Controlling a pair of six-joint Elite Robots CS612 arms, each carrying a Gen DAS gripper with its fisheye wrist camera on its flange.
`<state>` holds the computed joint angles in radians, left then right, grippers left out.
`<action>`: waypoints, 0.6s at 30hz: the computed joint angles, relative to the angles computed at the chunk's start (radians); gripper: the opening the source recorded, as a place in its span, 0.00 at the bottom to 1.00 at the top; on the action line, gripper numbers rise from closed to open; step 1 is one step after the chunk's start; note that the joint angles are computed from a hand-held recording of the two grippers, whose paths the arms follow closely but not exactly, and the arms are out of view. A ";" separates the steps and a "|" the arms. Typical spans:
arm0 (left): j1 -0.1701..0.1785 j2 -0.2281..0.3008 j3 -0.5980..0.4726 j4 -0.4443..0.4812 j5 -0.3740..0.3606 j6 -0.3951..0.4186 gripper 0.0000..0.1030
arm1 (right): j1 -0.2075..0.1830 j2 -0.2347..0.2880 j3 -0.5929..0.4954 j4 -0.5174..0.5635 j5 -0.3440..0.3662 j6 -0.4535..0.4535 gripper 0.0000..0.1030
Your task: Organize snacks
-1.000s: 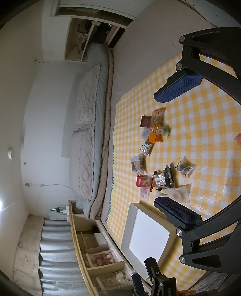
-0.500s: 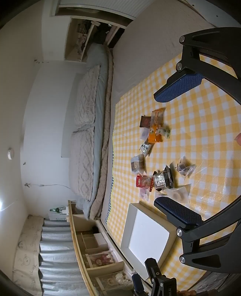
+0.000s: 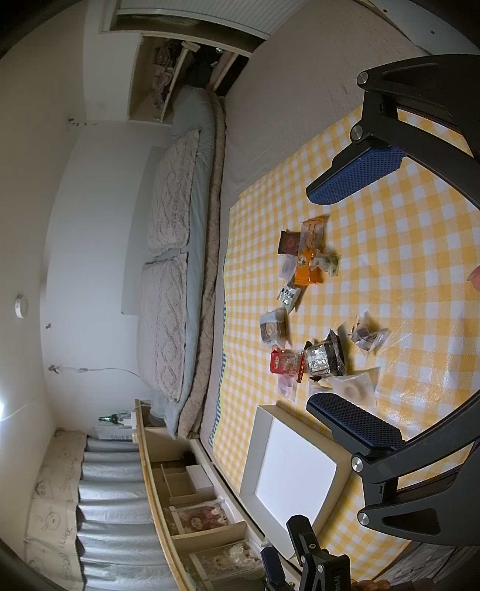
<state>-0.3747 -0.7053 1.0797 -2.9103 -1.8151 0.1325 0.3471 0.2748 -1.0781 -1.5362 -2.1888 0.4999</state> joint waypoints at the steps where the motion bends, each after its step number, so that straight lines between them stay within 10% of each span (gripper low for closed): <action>1: 0.000 0.000 0.001 -0.001 0.001 0.000 1.00 | 0.000 0.000 0.000 0.000 0.000 0.000 1.00; 18: -0.005 0.001 0.006 -0.008 0.006 -0.001 1.00 | 0.000 0.001 0.000 0.000 0.002 0.000 1.00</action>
